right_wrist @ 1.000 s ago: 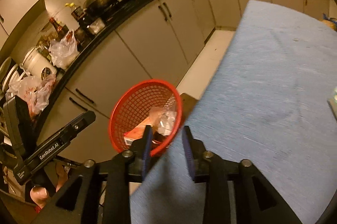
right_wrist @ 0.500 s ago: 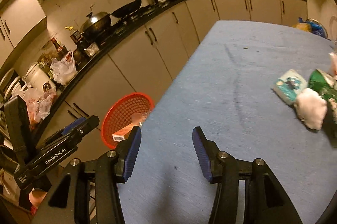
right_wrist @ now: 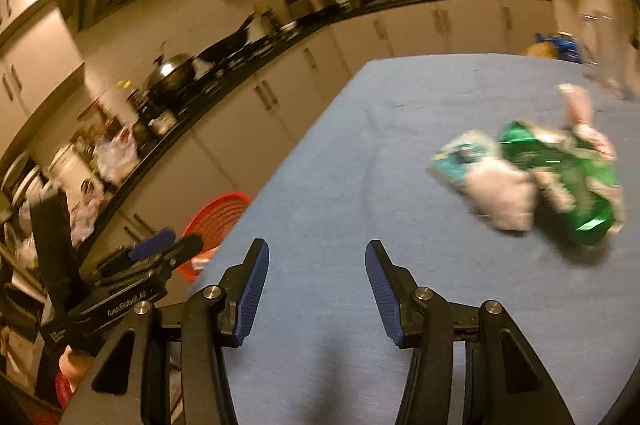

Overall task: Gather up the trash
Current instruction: 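Move both open tools back toward the green can and white cloth, then grasp the green crumpled can with the right tool while the left tool grasps the white cloth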

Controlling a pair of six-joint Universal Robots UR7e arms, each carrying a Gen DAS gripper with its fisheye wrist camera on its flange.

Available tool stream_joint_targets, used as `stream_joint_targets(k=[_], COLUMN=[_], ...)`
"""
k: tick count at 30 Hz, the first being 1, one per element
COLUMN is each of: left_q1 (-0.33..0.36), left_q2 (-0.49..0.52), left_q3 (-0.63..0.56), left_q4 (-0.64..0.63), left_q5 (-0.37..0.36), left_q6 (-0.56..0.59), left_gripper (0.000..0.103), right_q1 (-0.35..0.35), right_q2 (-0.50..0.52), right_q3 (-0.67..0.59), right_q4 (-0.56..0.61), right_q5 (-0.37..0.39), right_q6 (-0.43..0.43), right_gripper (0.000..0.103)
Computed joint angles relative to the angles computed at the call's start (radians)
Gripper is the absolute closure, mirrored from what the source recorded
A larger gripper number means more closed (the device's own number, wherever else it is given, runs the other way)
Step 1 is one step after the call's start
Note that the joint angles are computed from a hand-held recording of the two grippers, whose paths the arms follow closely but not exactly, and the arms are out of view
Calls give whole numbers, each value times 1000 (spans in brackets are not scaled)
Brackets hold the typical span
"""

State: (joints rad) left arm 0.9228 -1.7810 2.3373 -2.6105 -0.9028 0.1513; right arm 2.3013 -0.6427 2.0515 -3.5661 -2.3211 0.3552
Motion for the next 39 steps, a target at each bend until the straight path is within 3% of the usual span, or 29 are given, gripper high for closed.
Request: stream_joint_targets(k=[5,10,15,18,19,22,25,28,29,30,33,35,37,39], left_q1=[-20,-35,-44,-55,-57,-54,-46,-32,-30,-29,-26,-23,-26,-29], left_q2=[37,73,90,101,103,107,123,146,151,155,163,173,180,182], left_q3=[9,13,7,9,10,5,-6,-25,-27,-28,-32,-42,-50,-54], left_q4=[28,52,103,108,112,120,121,145,148,146,155,173,184,189], left_q5=[-28,-65,-103,-104,-105,-109,-120,-151,-156,-163,-187,-201,-204,-209], left_q6=[-7,-23,-38,-39,-38,-41,-48,-62,-65,-69,-77,-86,-93,-96], left_gripper=[40,40,40,40,40,40,40,40,40,40,40,40,40,40], right_q1=[-21,-80,-134,-177,-191,-262,-286,-269,-266,-281,-360,-422,-456,-508], right_q2=[-116,-229,-306,-326,-333,-373,-380,-390,-392,-392,-413,-416,-414,-427], right_q3=[149,268,287,285,285,362,410,401,394,394,388,380,348,347], right_q4=[-92,-147,-33,-26,-1,-122,-183,-159,-160,-193,-194,-196,-154,-138], right_q5=[-72,-65,-112,-119,-130,-3,46,-2,-25,-8,90,201,204,323], right_q6=[42,106,146,106,132,193,232,200,186,155,126,71,45,8], right_gripper=[49,56,56,56,55,53,53,53,50,40,36,38,39,43])
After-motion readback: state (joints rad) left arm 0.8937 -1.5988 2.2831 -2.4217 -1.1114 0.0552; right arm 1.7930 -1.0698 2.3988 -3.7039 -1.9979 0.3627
